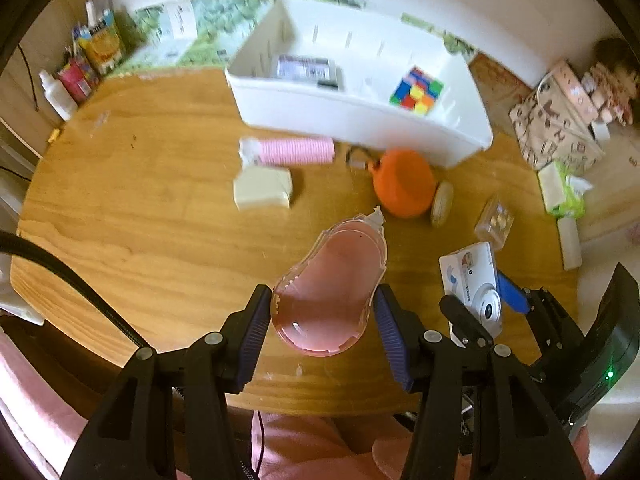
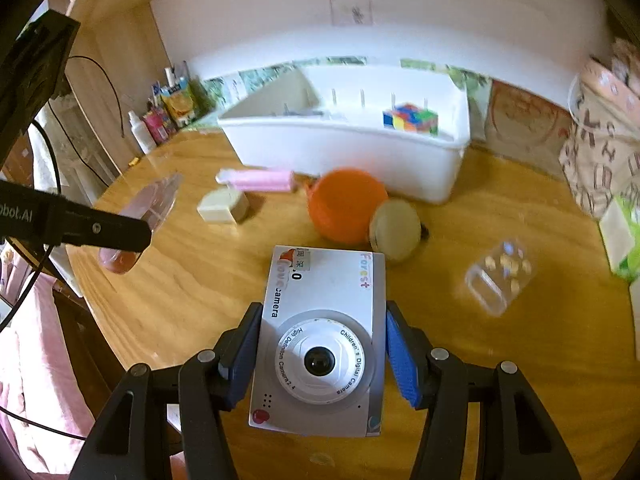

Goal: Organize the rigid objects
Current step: 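Lift the pink case with the left gripper while the right carries the white device over the bin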

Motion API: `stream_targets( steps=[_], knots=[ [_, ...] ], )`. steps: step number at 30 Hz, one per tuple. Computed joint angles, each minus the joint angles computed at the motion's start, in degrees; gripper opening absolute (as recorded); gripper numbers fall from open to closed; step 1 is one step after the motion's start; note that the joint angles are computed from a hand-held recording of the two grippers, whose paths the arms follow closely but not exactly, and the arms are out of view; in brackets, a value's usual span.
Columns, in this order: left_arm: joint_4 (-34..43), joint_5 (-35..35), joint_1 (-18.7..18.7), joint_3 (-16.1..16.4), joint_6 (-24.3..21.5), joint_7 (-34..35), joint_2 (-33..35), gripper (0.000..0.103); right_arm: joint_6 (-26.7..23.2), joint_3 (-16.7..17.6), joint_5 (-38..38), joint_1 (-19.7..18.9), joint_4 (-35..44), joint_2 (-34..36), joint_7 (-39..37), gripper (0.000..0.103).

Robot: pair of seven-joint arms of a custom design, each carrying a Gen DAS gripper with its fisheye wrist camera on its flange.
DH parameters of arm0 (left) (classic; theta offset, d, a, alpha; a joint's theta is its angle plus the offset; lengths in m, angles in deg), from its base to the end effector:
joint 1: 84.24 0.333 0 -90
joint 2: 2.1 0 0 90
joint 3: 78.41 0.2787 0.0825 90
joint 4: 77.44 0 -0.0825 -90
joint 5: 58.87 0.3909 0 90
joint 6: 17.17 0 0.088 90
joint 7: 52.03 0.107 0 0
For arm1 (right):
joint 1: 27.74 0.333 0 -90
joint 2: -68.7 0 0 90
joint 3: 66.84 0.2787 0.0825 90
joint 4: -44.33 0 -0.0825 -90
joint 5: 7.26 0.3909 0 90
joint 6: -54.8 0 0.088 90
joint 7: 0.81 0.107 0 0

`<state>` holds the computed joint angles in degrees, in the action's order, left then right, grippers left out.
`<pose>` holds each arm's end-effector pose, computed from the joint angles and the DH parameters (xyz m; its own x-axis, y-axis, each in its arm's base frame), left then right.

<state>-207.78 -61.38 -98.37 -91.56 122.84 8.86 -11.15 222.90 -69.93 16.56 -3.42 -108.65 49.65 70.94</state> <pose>0.4726 -0.2454 0.4134 0.0350 -0.9872 0.1558 -0.9578 -0.0776 -0.2766 0.4332 0.1413 0.3679 0.3379 -0.9312 -0.1366 -0.7984 -0.2068 -0.5655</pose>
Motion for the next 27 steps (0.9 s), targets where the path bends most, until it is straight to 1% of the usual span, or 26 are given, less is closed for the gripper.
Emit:
stream_targets(
  steps=[6,11,17,20,23,27],
  knots=[
    [1.9,2.6,1.1,0.2,1.6,-2.0,-0.4,0.056,1.3,-1.8,3.0,1.9,4.9,2.4,-4.2,0.058],
    [4.5,3.1,1.8,0.6,2.8,-1.8,1.1,0.056,0.6,-3.0,9.6,2.9,10.8,5.5,-9.4,0.058],
    [8.2,4.3,2.5,0.9,4.4,-1.5,3.6,0.056,0.9,-0.2,11.5,-0.7,17.6,10.2,-12.2,0.058],
    [10.6,5.5,2.8,1.0,4.8,-1.8,5.3,0.056,1.1,1.5,10.3,-3.0,20.8,12.8,-11.5,0.058],
    [12.2,5.5,3.0,1.3,6.0,-1.2,7.0,0.056,1.3,2.7,10.6,-4.6,23.5,15.1,-11.7,0.059],
    [14.3,6.7,3.4,1.6,8.1,-1.0,9.5,0.056,1.8,4.4,7.2,-7.1,27.0,18.3,-8.9,0.059]
  ],
)
